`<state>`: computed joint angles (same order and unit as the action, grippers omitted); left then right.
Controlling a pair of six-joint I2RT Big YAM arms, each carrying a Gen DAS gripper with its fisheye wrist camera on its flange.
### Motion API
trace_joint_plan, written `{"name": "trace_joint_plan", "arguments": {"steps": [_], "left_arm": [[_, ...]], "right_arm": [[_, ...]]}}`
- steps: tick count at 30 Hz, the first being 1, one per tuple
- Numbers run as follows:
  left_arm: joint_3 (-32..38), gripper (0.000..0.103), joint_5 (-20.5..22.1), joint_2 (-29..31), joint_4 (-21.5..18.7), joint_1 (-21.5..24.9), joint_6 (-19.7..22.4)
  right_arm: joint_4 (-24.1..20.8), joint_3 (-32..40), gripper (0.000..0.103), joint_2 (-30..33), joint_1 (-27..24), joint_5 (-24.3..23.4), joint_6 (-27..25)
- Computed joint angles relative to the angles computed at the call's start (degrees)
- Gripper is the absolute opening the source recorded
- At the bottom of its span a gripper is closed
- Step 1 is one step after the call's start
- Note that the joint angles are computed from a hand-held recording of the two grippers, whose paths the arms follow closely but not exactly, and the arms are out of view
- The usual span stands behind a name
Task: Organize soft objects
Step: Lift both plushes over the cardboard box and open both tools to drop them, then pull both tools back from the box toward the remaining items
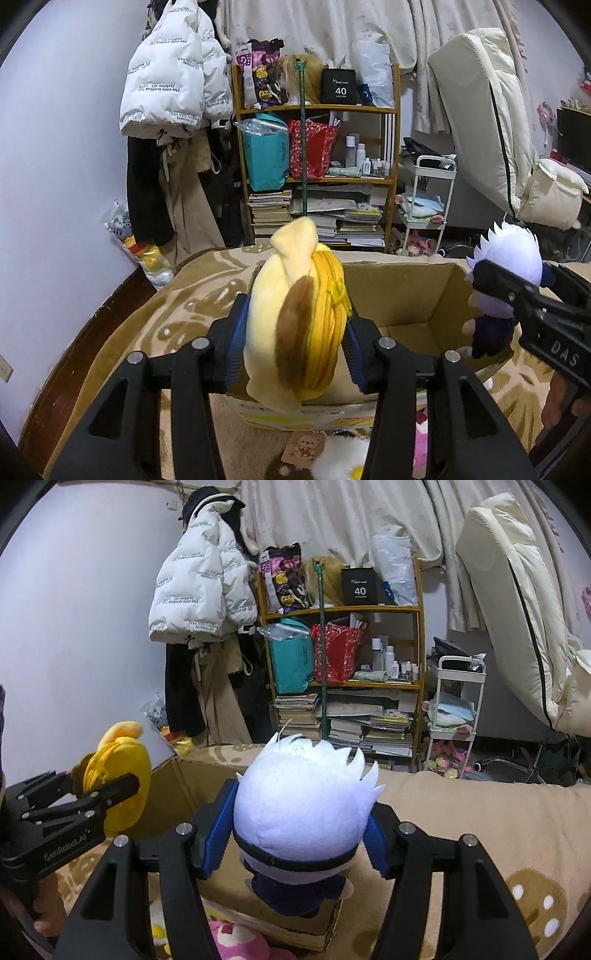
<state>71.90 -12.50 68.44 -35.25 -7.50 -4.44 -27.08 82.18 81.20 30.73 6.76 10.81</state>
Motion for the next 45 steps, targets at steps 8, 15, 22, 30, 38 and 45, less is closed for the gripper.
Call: {"name": "trace_joint_plan", "arguments": {"steps": [8, 15, 22, 30, 38, 45], "left_arm": [[-0.3, 0.069, -1.0, -0.7, -0.3, 0.3, -0.2], [0.3, 0.096, -2.9, -1.6, -3.5, 0.0, -0.3], [0.2, 0.098, -3.6, -4.1, -7.2, 0.2, -2.1], [0.2, 0.098, -5.4, -8.4, -13.5, -0.6, -3.0], [0.2, 0.098, -8.5, -14.4, -20.8, -2.8, -5.3], [-0.7, 0.098, -11.0, -18.1, -25.1, -3.9, -6.0]], "right_arm": [[-1.7, 0.6, 0.079, 0.4, 0.5, -1.0, -1.5], [-2.0, 0.5, 0.093, -0.5, 1.0, 0.5, 0.0], [-3.1, -1.4, 0.103, -3.9, 2.4, 3.0, 1.6], [-5.7, -3.3, 0.103, -7.9, 4.6, 4.8, 2.4], [-10.5, -4.1, 0.103, -11.7, 8.0, 7.7, 2.6], [-15.1, -4.4, 0.103, -13.6, 11.2, 9.0, 3.8]]}}
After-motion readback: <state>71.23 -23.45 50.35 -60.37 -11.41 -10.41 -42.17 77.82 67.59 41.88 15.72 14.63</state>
